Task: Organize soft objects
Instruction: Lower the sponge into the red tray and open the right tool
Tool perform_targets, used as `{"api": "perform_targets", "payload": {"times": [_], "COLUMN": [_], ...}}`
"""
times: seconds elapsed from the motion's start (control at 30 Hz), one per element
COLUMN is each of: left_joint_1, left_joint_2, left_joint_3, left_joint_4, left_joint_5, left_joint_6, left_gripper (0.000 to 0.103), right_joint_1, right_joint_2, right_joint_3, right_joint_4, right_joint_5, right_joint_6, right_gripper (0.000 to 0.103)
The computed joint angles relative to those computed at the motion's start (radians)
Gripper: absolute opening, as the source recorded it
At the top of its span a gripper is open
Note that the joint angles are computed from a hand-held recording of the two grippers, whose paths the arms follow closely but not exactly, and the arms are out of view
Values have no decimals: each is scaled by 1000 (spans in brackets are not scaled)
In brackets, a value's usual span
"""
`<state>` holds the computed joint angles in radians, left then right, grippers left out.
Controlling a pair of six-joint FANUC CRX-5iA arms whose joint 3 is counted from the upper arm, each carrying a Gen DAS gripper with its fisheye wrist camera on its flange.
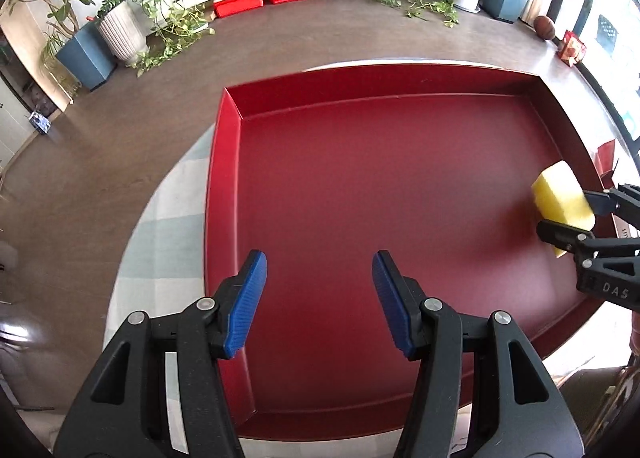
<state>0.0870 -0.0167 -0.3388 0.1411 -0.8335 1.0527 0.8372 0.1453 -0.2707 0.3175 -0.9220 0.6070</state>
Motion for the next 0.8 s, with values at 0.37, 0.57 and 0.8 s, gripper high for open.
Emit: {"api": "perform_targets", "payload": {"times": [0.37,0.57,0.8], "left_joint_1": [7,70,172], "left_joint_2": [-2,-62,-154], "left_joint_3": [-3,-42,-106], "left_joint_4": [15,68,113], "left_joint_5": [-13,2,-13], "left_joint_6": [-22,-51,-98], "left_gripper": [53,54,66], "right_joint_1": [-2,-5,-1], "right_joint_2": [18,23,22], "right_joint_3": [16,21,22], "right_joint_4": [-11,-29,-27], "right_joint_5": [-11,-13,-28], "right_joint_6": [19,33,32], "right_gripper": [59,59,77]}}
